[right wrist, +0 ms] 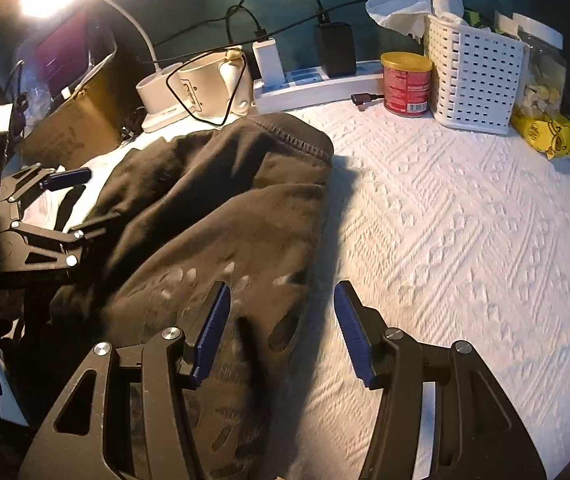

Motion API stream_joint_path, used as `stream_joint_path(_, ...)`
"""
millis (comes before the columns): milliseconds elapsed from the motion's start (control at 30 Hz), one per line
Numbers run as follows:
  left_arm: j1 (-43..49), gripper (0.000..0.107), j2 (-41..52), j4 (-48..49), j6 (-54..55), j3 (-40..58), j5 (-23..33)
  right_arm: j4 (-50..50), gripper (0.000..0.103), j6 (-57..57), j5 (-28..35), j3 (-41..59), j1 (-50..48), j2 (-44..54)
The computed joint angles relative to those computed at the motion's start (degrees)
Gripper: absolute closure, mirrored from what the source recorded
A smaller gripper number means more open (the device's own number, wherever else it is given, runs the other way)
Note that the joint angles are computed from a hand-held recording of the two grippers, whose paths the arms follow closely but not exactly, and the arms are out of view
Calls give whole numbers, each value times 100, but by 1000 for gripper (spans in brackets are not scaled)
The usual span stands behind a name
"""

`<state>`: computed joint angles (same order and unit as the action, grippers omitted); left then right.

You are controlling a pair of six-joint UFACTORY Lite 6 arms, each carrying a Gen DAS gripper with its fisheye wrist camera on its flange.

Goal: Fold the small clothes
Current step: 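Lower the open left gripper onto the brown shirt's edge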

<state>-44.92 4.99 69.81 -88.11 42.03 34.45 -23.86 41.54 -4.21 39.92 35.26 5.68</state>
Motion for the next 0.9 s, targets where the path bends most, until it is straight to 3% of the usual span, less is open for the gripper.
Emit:
stream_joint_path(300,834,23,-774,219,-355,-761,240,-668,46,584,-27,465,-5,504)
stream_joint_path(567,1149,23,-1125,491,-584,-1018,-821,163,46,-326,79,665,-149,567)
stream_joint_path(733,1460,24,-892,2023,-1898,-1042,-1782,-1321,46,1057,4,844,-547,606)
stream_joint_path(800,1569,43,-663,2495,-2304,-931,-1913,-1677,46,1376,-10,983,-719,656)
stream_joint_path(867,1673,70,-464,2543,-2365,-790,-2056,-1881,46,1589,3,1135,-858,753)
stream_joint_path(900,1784,75,-367,2867,-2684,-745,-2174,-2138,46,1856,-70,1212,-965,821)
